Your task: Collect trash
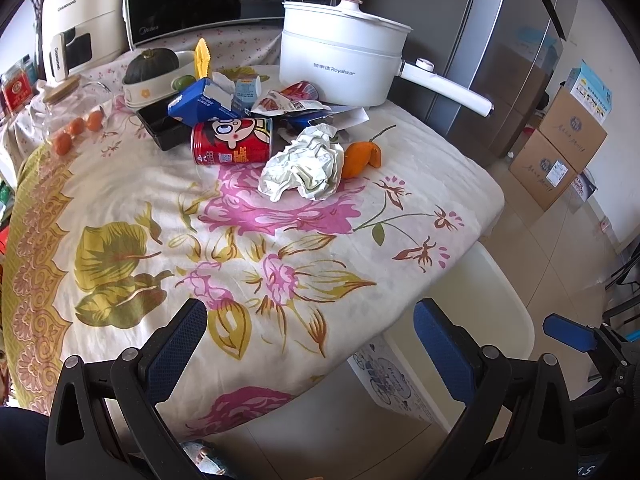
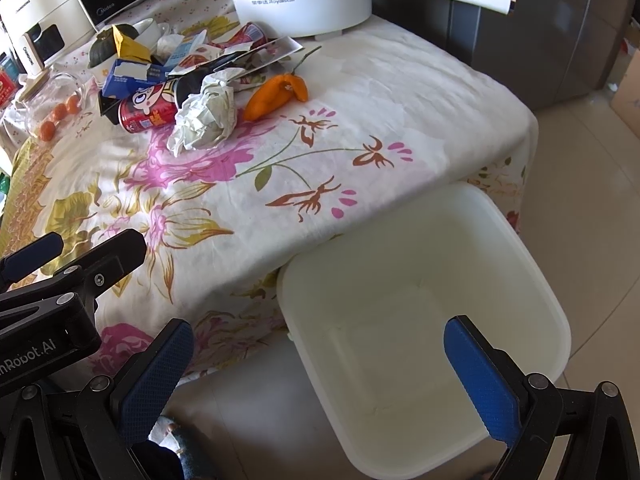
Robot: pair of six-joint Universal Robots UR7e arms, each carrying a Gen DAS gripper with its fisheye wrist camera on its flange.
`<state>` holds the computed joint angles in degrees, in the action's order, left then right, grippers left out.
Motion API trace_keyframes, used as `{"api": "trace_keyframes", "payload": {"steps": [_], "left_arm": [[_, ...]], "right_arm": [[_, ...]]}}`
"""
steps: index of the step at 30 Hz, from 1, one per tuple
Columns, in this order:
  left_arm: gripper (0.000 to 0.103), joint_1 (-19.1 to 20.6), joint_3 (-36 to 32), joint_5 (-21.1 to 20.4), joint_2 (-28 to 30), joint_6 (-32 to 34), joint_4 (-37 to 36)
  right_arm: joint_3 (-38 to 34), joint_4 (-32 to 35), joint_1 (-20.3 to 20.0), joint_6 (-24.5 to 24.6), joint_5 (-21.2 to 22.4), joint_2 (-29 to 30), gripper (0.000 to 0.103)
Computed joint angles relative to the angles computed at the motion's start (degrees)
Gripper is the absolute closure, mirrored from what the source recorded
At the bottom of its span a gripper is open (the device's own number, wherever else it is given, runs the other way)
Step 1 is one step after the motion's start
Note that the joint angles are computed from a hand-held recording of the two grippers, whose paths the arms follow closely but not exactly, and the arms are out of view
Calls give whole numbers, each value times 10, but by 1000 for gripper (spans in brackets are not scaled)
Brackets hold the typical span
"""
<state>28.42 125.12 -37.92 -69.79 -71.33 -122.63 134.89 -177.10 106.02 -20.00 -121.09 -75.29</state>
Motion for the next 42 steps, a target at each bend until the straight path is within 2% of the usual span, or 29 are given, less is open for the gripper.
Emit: {"api": "trace_keyframes", "payload": {"steps": [5, 8, 9, 11, 12, 13, 15, 17, 19, 21, 23, 24, 26, 29, 34, 35, 37, 39, 40, 41, 42], "left_arm": [[0, 0, -2, 4, -4, -10, 18], [0, -1, -15, 37, -12, -39, 73], [0, 0, -20, 47, -16, -46, 88], [0, 4, -30, 63, -25, -48, 105], [0, 8, -38, 69, -28, -46, 115], [0, 12, -45, 74, -30, -42, 121], [0, 23, -69, 85, -29, -33, 140], [0, 33, -94, 93, -23, -18, 144], [0, 48, -121, 88, -10, 24, 128], [0, 67, -151, 82, 14, 72, 108], [0, 91, -173, 55, 37, 138, 58], [0, 105, -184, 37, 49, 163, 40], [0, 132, -198, 11, 70, 181, 26], [0, 159, -207, -5, 96, 184, 31], [0, 190, -227, -19, 122, 198, 36], [2, 195, -231, -18, 126, 200, 36], [15, 203, -229, -26, 129, 209, 21], [39, 211, -223, -51, 128, 222, -6], [41, 213, -219, -59, 127, 228, -19], [49, 211, -215, -58, 125, 235, -28], [70, 209, -212, -56, 123, 243, -36]], "right_arm": [[4, -38, -5, -27, 10, 10, 0], [-9, -20, -1, -43, 4, 6, 0], [-13, -20, 3, -55, 2, 0, 0], [-15, -73, 15, -100, -4, -5, 0], [-22, -102, 26, -128, -23, 0, 0], [-28, -114, 31, -141, -18, -5, 0], [-57, -67, 38, -133, -7, -19, 0], [-85, -14, 36, -100, 36, -36, 0], [-110, 19, 33, -77, 83, -45, 0], [-138, 33, 39, -83, 104, -36, 0], [-183, 85, 49, -80, 98, -11, 0], [-210, 124, 51, -67, 79, 11, 0], [-242, 167, 39, -21, 86, 36, 0], [-243, 162, 17, 10, 72, 65, 0], [-261, 182, -5, 4, 33, 111, 0], [-273, 198, -9, 13, 34, 121, 1], [-300, 233, -17, 37, 36, 142, 6], [-320, 254, -27, 52, 41, 162, 13], [-328, 261, -30, 57, 41, 171, 14], [-336, 268, -33, 63, 45, 180, 15], [-343, 274, -37, 67, 56, 186, 16]]}}
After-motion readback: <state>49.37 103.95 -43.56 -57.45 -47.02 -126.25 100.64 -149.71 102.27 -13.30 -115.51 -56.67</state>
